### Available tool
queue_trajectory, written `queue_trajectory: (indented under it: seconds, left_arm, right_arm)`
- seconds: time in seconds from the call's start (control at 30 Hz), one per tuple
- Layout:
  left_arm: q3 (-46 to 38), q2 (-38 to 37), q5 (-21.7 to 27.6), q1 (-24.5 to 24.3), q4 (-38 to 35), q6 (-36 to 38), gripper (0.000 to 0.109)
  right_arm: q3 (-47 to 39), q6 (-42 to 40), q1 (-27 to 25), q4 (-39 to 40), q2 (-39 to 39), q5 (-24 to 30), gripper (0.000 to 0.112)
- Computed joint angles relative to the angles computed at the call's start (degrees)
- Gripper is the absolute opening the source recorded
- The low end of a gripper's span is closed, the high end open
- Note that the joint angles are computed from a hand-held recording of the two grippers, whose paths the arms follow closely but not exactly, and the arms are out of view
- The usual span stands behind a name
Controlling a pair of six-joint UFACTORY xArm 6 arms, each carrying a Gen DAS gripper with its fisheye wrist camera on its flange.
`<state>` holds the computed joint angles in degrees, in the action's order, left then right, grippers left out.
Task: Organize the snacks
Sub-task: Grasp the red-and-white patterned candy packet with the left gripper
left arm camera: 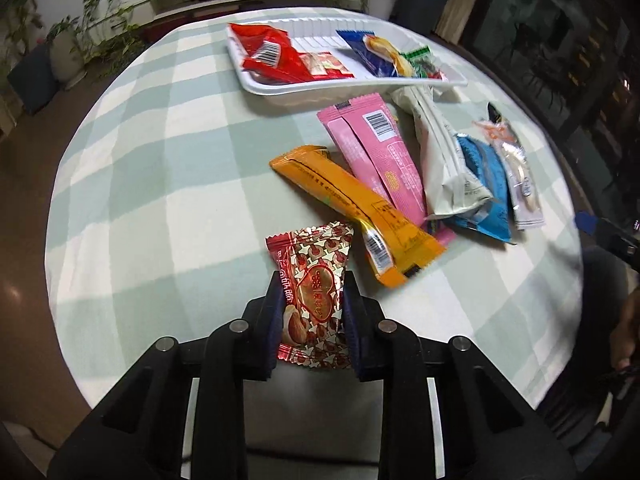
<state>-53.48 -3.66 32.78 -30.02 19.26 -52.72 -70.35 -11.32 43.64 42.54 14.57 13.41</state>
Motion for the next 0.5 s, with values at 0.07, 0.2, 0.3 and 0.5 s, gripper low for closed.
queue_trajectory:
  seconds: [0.07,0.2,0.3,0.5]
  left_arm:
    - [2.8,-2.4,-1.8,-0.3,0.4,-2.6,0.024]
    - [8.4,-6.5,-6.5,-1.1,1.4,-8.4,0.024]
    - [10.9,-7.9,-8.4,-2.0,2.6,-12.3,0.024]
    - [13.7,-9.5,-11.7,-2.9,5.0,-17.3,0.024]
  right_arm:
    - [-0.8,1.6,-0.1,-2.0,0.6,0.2,0.068]
    - [-4.1,6.9,-0.4,-9.4,2.9,1.3,0.066]
    - [-7.7,11.3,-1.0,-14.6,5.4,3.2,0.065]
    - [-15.7,18.8,-1.8,-24.4,10.8,7.6,0.058]
